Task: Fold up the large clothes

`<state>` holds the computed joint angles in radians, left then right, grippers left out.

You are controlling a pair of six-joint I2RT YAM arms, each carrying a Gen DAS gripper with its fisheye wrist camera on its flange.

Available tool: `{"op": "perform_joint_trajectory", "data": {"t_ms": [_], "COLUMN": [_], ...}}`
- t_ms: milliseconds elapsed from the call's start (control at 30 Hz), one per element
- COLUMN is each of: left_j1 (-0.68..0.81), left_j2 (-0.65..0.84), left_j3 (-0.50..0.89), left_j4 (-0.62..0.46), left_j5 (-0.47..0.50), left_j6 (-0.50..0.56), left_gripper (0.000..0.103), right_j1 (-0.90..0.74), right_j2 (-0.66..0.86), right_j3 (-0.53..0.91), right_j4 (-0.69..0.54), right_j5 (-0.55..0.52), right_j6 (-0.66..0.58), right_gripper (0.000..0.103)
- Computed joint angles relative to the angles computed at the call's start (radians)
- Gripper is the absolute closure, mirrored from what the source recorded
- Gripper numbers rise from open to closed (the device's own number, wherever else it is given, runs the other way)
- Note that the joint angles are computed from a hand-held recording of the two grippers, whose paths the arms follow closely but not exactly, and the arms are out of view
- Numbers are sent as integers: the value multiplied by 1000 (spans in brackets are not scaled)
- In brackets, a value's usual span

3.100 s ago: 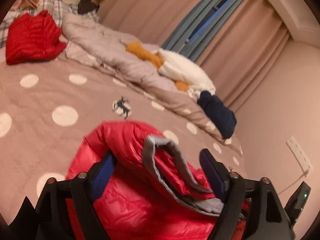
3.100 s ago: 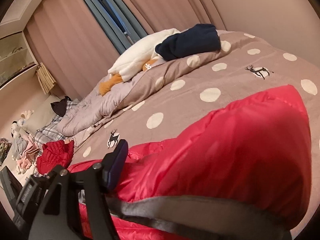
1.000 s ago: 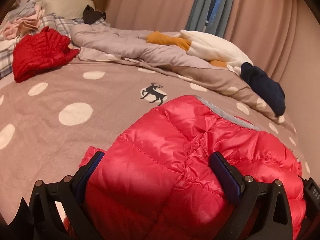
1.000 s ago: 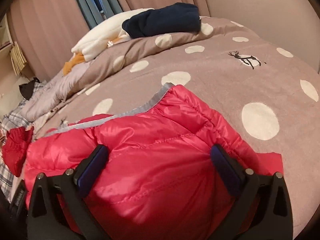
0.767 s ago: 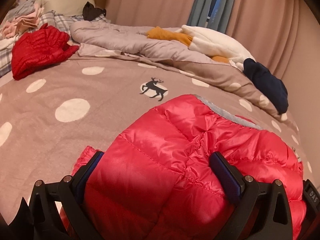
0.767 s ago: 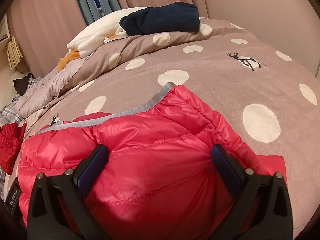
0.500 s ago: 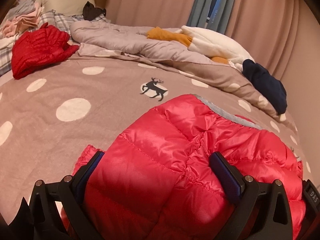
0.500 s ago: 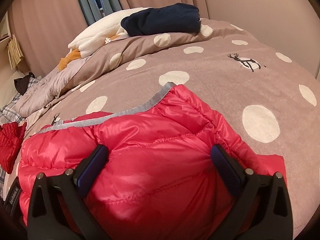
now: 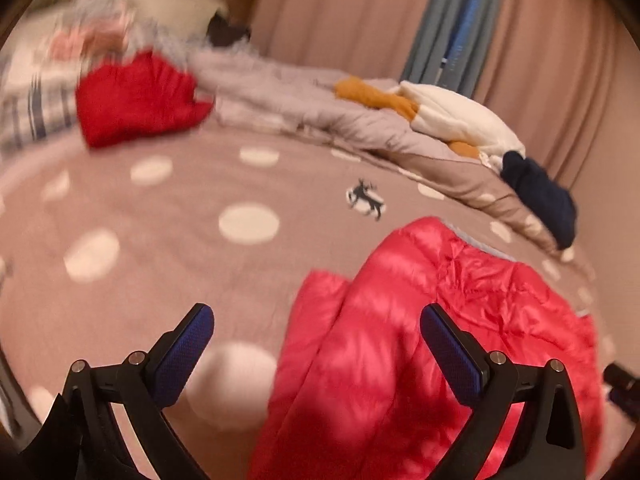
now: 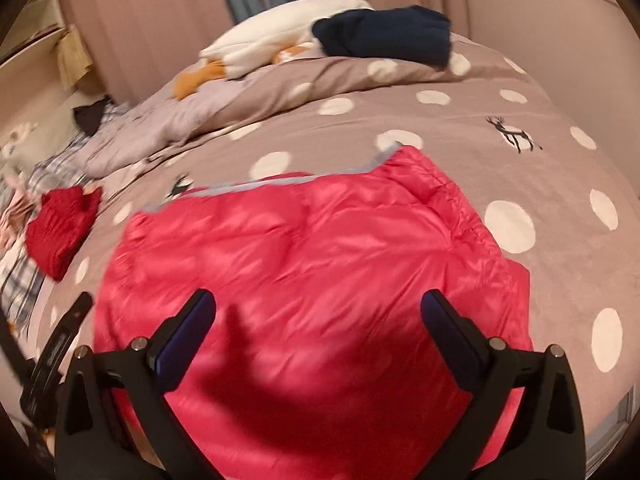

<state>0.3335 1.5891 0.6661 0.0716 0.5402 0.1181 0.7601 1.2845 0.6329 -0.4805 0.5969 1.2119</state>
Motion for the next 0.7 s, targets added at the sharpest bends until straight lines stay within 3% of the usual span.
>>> {"op": "perform_joint_trajectory", "data": {"t_ms": [67, 167, 367, 533, 700], "left_j1": [17, -8, -31, -18, -7], "left_j2": [37, 39, -2, 22, 65], "left_j3": [3, -47, -127, -93, -28], "left_j4": [8, 108, 213, 145, 1], "left_j5": [-37, -146, -192, -151, -58], "left_j6": [-20, -1, 44, 45, 39], "left_gripper": [1, 1, 1, 1, 1], "right_j1": [38, 58, 29, -86, -142], "right_j2": [22, 65, 124, 254, 396], "right_j3": [35, 73, 85, 65, 114], "right_j4": [-45, -98, -91, 59, 120], "right_j5": [-3, -52, -142, -236, -208], "right_j6": [7, 51, 66, -37, -131], "right_gripper": [0, 0, 0, 0, 0]}}
